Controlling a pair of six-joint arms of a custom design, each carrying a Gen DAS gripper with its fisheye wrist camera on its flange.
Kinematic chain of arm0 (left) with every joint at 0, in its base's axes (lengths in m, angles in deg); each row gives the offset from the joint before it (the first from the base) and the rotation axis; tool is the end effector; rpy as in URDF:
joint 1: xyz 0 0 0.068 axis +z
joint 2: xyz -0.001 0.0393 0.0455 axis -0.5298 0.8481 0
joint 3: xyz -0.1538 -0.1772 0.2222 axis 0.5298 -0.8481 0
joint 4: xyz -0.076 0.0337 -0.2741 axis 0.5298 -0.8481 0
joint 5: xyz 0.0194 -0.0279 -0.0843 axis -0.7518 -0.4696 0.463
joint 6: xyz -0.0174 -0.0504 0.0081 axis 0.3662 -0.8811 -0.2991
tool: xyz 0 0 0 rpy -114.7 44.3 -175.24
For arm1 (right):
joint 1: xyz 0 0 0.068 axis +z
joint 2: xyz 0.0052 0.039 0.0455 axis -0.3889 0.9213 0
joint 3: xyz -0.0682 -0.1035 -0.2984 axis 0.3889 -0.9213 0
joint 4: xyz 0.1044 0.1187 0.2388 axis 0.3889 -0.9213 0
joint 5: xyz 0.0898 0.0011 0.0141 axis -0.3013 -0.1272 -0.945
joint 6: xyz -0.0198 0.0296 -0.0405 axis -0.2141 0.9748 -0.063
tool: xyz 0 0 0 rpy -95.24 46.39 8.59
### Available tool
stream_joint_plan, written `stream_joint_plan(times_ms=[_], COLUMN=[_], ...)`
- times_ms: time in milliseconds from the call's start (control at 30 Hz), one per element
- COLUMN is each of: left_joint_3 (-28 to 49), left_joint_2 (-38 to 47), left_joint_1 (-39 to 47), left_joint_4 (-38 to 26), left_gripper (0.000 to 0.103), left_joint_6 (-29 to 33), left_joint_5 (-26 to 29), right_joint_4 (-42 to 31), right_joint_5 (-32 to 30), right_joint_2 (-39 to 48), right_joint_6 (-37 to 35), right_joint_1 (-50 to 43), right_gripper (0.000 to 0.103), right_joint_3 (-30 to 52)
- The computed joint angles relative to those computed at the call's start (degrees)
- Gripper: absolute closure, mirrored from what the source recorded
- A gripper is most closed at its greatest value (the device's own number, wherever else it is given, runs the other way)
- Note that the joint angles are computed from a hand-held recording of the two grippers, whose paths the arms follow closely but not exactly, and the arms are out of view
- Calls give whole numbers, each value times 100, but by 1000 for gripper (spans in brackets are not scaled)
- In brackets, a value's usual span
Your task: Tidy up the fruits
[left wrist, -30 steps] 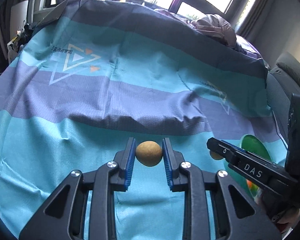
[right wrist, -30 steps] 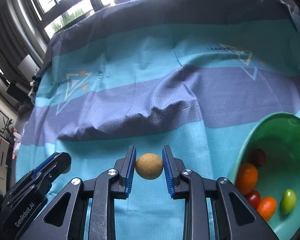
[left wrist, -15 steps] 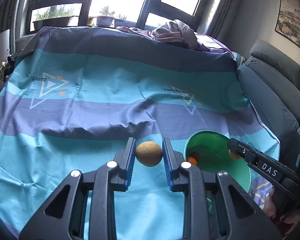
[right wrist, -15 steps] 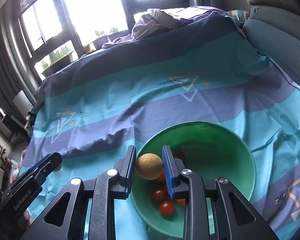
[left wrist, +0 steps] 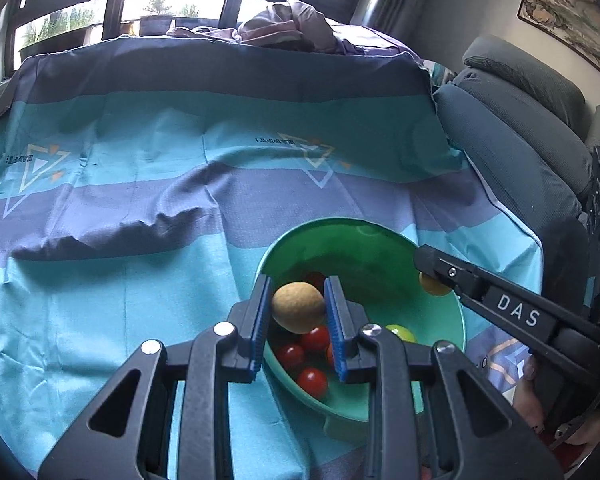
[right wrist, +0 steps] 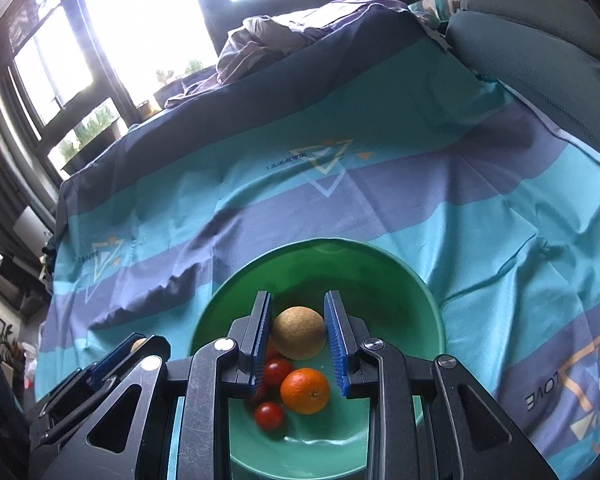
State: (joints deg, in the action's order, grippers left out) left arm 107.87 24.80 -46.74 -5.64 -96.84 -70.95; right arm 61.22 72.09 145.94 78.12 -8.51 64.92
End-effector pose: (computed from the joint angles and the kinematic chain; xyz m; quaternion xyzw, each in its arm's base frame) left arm 0.2513 -0.0658 0.2593 -0.0501 0.9054 -0.1235 0.4030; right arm 0.2716 0.0739 0.2465 -0.0139 0.9008 0.1641 0.4017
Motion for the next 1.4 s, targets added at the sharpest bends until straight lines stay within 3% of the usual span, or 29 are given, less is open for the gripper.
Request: stream_joint_plan(times_ms=[267, 567, 1133, 1200, 1333, 1400], left_joint_3=[209, 348, 462, 485, 356, 302], left_joint_2=[696, 1139, 1545, 1551, 1280, 1087], left_joint_1=[-365, -482, -549, -515, -433, -452], left_joint_4=[56, 45, -20, -33, 133, 171], left_gripper=[76, 76, 76, 72, 52, 47], left_joint_6=[84, 119, 129, 116, -32, -88], left_joint_5=[-3, 118, -59, 49, 296, 245], right_joint_4=[-126, -338, -642, -618, -627, -588], right_joint_5=[-228, 234, 551, 568, 626, 648], right_joint_2=[343, 669, 1017, 989, 937, 869], right_joint_6=[-77, -118, -250, -234, -177, -151], right_joint_1=[-339, -319, -266, -286, -314, -324], right_gripper=[74, 74, 74, 74, 74, 69], right_joint_3=[94, 269, 493, 467, 456, 418])
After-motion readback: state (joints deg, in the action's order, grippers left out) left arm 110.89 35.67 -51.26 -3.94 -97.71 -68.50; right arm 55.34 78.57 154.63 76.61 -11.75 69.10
